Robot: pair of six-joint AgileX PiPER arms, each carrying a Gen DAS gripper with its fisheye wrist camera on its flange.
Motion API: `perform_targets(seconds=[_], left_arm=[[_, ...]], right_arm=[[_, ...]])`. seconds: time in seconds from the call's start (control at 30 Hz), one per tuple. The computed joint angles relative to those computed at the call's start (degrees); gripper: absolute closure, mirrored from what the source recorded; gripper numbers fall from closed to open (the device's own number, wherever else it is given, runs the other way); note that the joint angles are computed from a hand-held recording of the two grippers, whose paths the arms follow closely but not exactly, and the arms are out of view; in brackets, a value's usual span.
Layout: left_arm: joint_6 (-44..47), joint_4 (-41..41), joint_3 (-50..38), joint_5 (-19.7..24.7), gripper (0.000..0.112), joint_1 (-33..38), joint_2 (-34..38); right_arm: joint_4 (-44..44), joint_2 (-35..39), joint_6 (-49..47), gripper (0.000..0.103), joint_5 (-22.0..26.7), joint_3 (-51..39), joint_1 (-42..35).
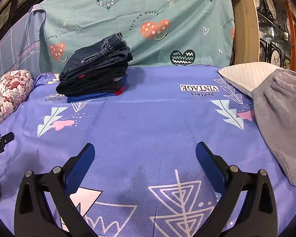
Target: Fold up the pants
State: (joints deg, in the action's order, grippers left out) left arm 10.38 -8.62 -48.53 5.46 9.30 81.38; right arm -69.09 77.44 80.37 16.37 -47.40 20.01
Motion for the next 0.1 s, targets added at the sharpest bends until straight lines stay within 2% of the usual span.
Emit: perform_targets(seconds=[0.03,0.1], left_arm=[[-2.2,1.9,0.0,0.1,0.012,0.1,0.0],[0.4,-1.1,-0.3,0.5,0.012,0.6,0.1]], right_arm=[[0.0,0.0,0.0,0.002,0.0,0.0,0.0],[-1.1,-0.1,1.1,0.002,-0.1,0.2,0.0]])
